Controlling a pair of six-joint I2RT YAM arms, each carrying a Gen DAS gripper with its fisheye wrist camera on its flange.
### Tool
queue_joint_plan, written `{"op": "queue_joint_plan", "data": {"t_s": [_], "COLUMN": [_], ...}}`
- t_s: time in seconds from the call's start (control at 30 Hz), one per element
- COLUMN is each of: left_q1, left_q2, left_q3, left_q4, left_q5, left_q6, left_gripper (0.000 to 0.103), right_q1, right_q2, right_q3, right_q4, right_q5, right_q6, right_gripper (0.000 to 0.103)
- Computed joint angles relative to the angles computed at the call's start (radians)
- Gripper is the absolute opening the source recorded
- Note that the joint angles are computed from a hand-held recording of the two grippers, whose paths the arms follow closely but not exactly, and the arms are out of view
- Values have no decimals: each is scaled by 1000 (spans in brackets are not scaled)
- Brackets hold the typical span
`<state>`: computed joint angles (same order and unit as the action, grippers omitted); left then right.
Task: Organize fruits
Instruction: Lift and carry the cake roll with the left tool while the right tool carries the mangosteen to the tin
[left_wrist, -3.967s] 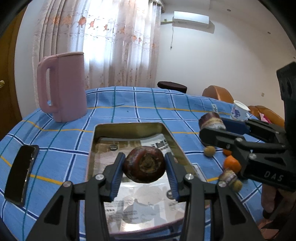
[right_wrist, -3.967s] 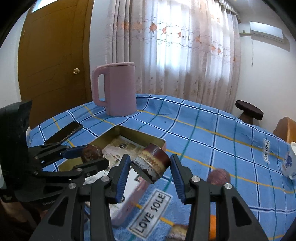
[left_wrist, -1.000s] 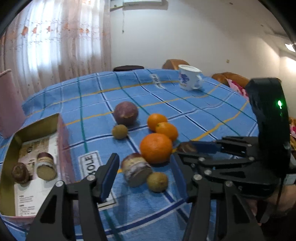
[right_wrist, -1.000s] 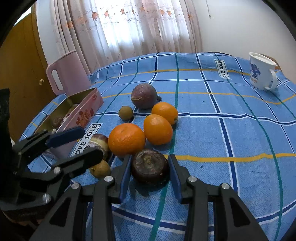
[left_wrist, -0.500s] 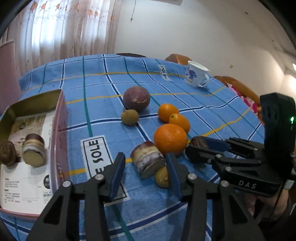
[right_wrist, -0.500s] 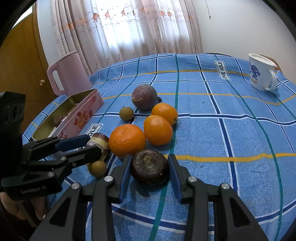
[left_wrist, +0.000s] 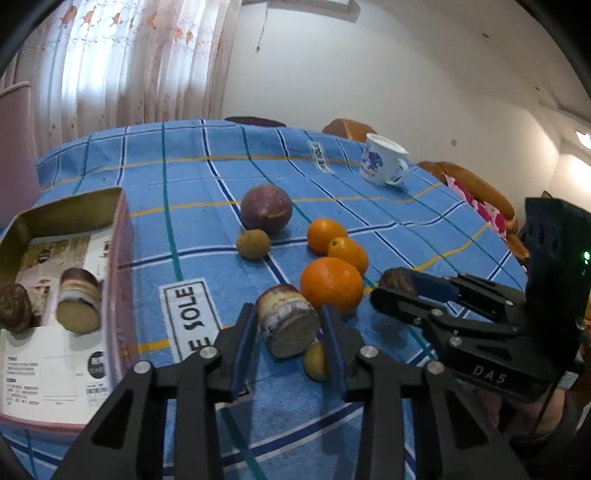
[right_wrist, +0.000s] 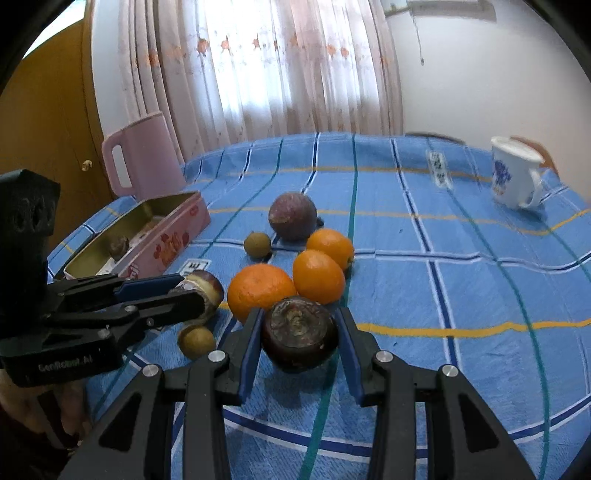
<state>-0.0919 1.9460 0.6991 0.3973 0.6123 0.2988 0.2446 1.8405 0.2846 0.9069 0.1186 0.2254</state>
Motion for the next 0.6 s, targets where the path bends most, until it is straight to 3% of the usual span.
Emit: {"op": "queue_joint_plan", "data": {"t_s": [0.6], "left_q1": [-37], "left_q2": [10], "left_q3": [-1], "left_q4": [33], "left_q5": [-70], "left_q6": [6], "left_gripper": [36], "right_q1": [14], "right_q2": [7], "right_q3": [-4], "right_q4": [20], "right_q5": [13], "right_q6": [-27], "right_gripper": [41]}}
